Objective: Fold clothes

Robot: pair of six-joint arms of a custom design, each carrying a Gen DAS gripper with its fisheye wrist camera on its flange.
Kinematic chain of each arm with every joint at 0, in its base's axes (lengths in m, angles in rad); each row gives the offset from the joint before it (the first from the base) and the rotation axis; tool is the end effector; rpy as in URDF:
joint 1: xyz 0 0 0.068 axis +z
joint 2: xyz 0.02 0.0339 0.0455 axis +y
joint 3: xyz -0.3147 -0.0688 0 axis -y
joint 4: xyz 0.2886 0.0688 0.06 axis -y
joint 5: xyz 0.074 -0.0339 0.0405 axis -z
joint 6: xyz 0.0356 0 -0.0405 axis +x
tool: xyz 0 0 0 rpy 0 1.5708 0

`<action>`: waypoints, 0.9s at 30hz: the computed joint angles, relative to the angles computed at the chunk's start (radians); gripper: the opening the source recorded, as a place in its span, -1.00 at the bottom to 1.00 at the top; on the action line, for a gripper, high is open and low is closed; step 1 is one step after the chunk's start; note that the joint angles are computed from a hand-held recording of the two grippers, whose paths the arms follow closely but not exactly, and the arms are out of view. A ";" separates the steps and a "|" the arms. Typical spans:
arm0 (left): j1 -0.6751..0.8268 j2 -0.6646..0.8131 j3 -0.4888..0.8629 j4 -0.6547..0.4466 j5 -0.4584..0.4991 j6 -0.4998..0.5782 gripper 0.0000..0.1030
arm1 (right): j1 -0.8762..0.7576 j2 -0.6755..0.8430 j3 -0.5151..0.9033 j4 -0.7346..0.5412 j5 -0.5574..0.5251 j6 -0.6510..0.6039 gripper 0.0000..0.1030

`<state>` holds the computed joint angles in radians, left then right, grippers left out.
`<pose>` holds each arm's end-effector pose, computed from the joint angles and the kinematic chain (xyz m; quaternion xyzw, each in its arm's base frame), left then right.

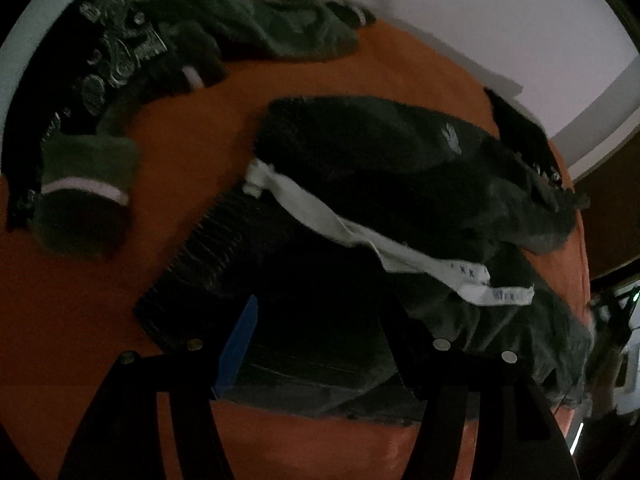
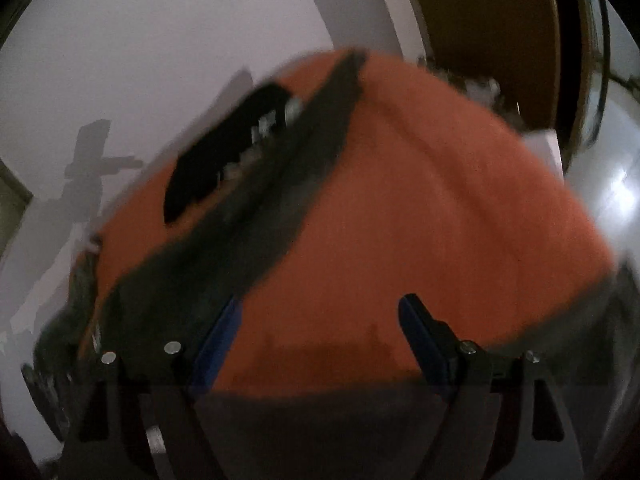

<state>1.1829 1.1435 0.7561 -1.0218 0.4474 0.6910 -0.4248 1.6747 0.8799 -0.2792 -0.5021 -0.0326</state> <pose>0.0886 0.1761 0.2417 -0.2193 0.9470 -0.0675 0.2248 0.3239 -0.1277 0.1701 0.1230 0.9328 0.1805 0.2865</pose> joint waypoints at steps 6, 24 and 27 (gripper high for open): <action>0.043 0.026 -0.023 0.158 0.034 0.099 0.33 | 0.090 -0.100 -0.182 0.035 0.004 -0.007 0.57; 0.676 0.495 0.122 0.038 -0.029 0.345 0.41 | -0.527 -0.463 -0.378 -0.488 -0.105 -0.663 0.57; 0.677 0.526 0.155 -0.066 0.026 0.383 0.41 | -0.742 -0.325 -0.343 -0.557 -0.122 -0.832 0.57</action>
